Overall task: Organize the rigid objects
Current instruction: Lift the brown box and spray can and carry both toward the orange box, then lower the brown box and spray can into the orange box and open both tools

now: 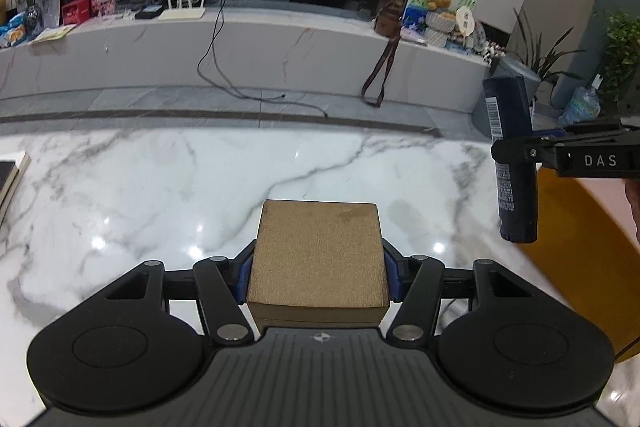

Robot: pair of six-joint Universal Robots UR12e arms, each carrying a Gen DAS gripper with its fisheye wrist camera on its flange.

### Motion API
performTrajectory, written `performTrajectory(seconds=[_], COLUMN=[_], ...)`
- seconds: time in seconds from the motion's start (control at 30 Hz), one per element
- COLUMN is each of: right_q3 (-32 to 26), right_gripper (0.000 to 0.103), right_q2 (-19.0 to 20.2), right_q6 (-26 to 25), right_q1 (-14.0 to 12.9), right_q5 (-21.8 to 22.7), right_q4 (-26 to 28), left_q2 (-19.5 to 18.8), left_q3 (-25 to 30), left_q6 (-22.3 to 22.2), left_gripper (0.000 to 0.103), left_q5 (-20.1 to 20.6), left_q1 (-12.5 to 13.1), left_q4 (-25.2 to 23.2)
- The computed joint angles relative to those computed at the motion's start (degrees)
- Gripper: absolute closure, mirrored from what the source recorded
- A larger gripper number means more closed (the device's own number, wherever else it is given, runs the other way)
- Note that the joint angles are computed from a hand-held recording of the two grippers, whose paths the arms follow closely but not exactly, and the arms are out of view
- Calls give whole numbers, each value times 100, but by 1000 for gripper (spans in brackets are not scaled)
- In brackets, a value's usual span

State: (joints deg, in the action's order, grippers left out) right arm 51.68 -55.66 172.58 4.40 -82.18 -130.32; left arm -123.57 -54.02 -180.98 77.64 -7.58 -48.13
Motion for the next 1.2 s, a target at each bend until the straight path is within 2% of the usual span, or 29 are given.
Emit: performTrajectory(seconds=[0.2, 0.4, 0.63, 0.77, 1.0, 1.2], right_q3=[360, 718, 1194, 1416, 1772, 1992], right_gripper=[70, 70, 69, 69, 69, 69], right_q2=[-341, -682, -1069, -1271, -1563, -1749], right_q6=[310, 664, 1026, 1279, 1275, 1286], right_q1=[-109, -243, -517, -729, -1000, -1209], right_q5=[-31, -74, -14, 42, 59, 107], right_q4=[-364, -659, -1059, -1235, -1239, -1004], left_q2=[-51, -93, -158, -211, -399, -815], left_q3=[226, 364, 571, 722, 1093, 1855], left_q6=[68, 280, 486, 388, 502, 746], left_gripper=[35, 35, 35, 35, 35, 35], left_q5=[-234, -251, -345, -484, -500, -556], left_q1=[-120, -284, -469, -553, -790, -1033], left_q4=[68, 14, -106, -112, -321, -638])
